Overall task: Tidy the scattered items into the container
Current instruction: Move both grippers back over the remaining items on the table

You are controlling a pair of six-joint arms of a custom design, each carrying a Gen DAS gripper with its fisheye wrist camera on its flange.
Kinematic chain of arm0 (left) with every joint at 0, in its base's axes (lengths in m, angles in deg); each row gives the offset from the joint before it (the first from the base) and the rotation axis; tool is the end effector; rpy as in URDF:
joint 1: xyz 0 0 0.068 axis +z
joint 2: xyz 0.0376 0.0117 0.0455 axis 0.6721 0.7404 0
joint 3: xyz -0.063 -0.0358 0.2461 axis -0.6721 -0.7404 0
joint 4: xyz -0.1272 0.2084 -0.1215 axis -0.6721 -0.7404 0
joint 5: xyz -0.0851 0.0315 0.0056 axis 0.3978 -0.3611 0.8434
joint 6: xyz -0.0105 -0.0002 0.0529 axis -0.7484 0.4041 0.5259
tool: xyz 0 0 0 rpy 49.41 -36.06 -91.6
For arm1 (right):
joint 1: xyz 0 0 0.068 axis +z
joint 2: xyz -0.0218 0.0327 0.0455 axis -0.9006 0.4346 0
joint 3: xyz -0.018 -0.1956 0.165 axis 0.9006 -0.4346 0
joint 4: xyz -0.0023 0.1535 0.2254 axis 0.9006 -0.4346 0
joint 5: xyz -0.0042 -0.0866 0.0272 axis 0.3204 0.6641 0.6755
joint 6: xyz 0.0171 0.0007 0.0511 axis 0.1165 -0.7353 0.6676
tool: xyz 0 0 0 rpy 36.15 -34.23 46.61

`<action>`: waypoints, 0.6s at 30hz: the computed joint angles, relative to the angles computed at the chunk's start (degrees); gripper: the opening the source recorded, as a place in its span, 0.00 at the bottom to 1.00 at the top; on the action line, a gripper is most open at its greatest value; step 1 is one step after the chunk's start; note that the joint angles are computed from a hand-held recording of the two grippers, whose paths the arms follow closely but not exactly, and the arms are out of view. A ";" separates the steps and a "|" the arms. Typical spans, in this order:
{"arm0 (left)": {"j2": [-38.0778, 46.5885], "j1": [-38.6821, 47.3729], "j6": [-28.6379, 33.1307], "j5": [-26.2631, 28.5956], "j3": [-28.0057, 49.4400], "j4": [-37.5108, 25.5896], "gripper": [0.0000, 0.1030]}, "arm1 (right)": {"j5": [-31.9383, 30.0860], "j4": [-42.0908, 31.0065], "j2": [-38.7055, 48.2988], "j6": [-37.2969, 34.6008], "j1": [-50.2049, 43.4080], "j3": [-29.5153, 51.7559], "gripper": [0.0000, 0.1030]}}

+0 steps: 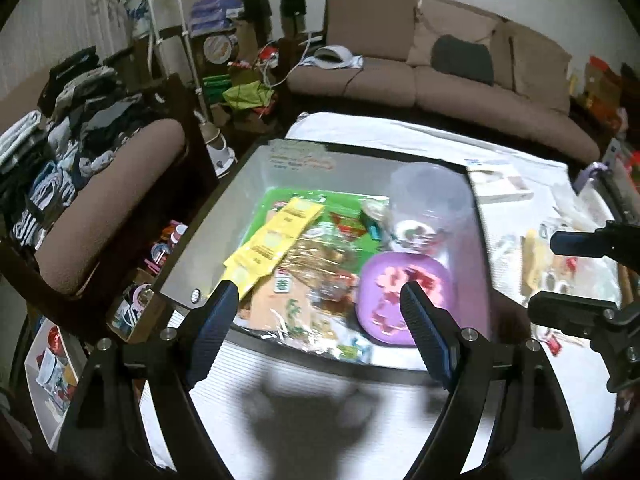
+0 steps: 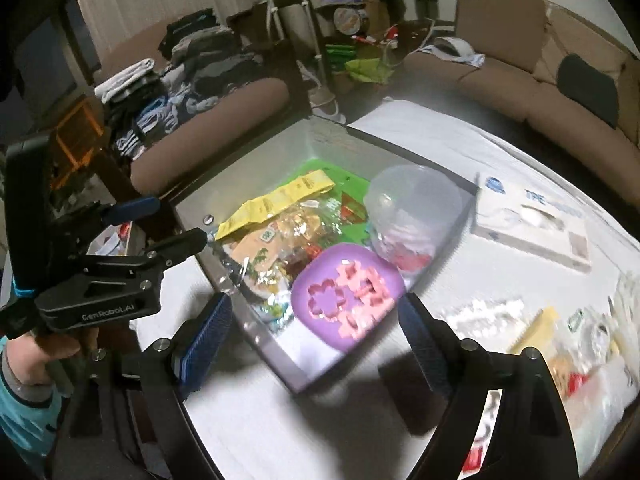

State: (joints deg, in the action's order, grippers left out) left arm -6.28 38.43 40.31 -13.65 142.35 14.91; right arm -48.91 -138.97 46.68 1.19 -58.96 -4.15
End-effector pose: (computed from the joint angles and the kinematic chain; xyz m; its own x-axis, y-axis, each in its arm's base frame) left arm 0.3052 -0.0190 0.2548 -0.7511 0.0762 -0.6557 0.0644 0.9970 0.0421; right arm 0.3301 0.0449 0.3069 -0.7327 -0.3035 -0.6091 -0.5060 0.8415 0.1894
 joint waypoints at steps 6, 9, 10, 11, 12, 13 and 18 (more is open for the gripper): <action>-7.11 -8.38 -3.35 -4.02 -1.69 -4.29 0.79 | -2.10 -2.27 -9.89 -1.50 -6.43 -6.10 0.87; -8.78 -13.39 -5.68 -6.28 -1.89 -5.80 0.80 | -4.49 -4.00 -13.65 -3.42 -11.52 -8.63 0.91; -9.32 -15.21 -6.62 -6.65 -2.06 -6.09 0.81 | -5.60 -4.99 -14.67 -4.50 -13.78 -9.36 0.94; -9.83 -16.54 -7.34 -6.37 -2.39 -5.99 0.86 | -6.90 -6.04 -15.34 -5.59 -15.96 -9.86 0.96; -10.45 -17.86 -8.03 -5.97 -2.82 -5.68 0.90 | -8.57 -7.11 -15.76 -6.72 -18.19 -10.22 1.00; -11.05 -19.73 -8.96 -5.88 -3.28 -5.27 0.95 | -10.58 -8.40 -16.10 -8.22 -20.92 -10.65 1.00; -9.40 -28.96 -12.91 -8.88 -2.55 -5.77 1.00 | -12.79 -12.62 -17.82 -16.03 -32.21 -13.18 1.00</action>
